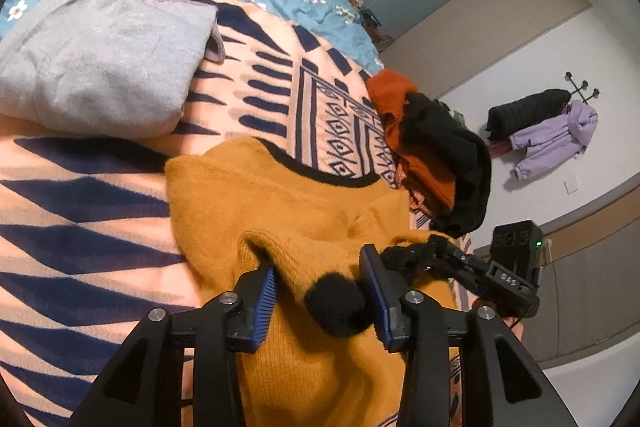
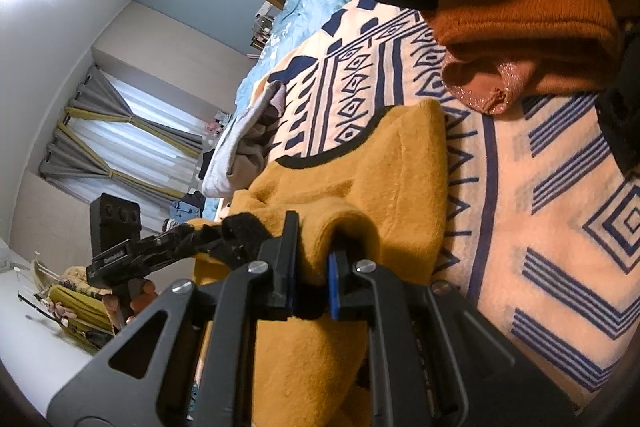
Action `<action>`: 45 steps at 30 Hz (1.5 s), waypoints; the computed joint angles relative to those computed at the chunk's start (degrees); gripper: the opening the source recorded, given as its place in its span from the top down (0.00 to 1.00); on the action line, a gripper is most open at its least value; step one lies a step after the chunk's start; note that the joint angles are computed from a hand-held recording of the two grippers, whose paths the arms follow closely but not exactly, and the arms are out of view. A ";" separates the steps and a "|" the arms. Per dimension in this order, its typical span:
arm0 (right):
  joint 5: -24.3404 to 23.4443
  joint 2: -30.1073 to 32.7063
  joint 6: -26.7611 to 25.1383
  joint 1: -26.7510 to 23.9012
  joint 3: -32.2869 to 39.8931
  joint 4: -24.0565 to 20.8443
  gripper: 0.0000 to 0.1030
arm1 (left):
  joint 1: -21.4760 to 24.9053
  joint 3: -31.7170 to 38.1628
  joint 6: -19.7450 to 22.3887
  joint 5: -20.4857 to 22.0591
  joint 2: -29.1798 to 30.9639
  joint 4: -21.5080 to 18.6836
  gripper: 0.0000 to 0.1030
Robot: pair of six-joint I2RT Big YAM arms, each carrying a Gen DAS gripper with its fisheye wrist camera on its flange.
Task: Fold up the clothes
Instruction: 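Lower the folded hem onto the cardigan and open both tools, then move both tools to the folded cardigan's edge and position to grasp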
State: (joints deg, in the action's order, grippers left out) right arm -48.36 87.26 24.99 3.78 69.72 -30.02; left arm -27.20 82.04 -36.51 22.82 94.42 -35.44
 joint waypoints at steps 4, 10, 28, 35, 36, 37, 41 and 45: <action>-0.07 0.21 0.45 0.05 0.17 -0.08 0.87 | -0.24 -1.81 0.58 -2.89 -2.22 2.05 0.44; 0.35 0.04 0.30 0.24 0.39 -0.05 0.87 | -2.37 -5.31 4.70 -10.82 -7.71 4.06 0.44; 2.43 4.28 2.46 1.70 4.68 -0.26 0.87 | -8.34 -1.21 17.59 -15.77 -1.28 -1.99 0.40; 2.85 5.36 0.56 1.72 5.72 -3.31 0.86 | -5.95 -1.59 13.81 -13.82 1.44 -1.26 0.40; 2.69 5.23 0.37 1.68 5.72 -3.40 0.85 | -6.00 -1.60 13.63 -14.11 1.53 -1.12 0.40; 2.66 4.74 -0.18 1.60 5.58 -3.30 0.84 | -6.06 -1.56 13.53 -14.47 1.62 -1.01 0.40; 2.38 2.11 -1.66 1.16 4.63 -1.77 0.69 | -6.65 -1.48 13.93 -16.59 1.73 -1.15 0.40; 4.96 -1.60 -3.91 0.53 3.19 -0.05 0.45 | -6.99 -1.38 14.11 -17.83 1.82 -1.23 0.40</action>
State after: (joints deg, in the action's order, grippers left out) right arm -43.40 85.65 21.08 4.31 72.91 -30.06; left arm -34.18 80.66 -22.40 4.99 96.24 -36.67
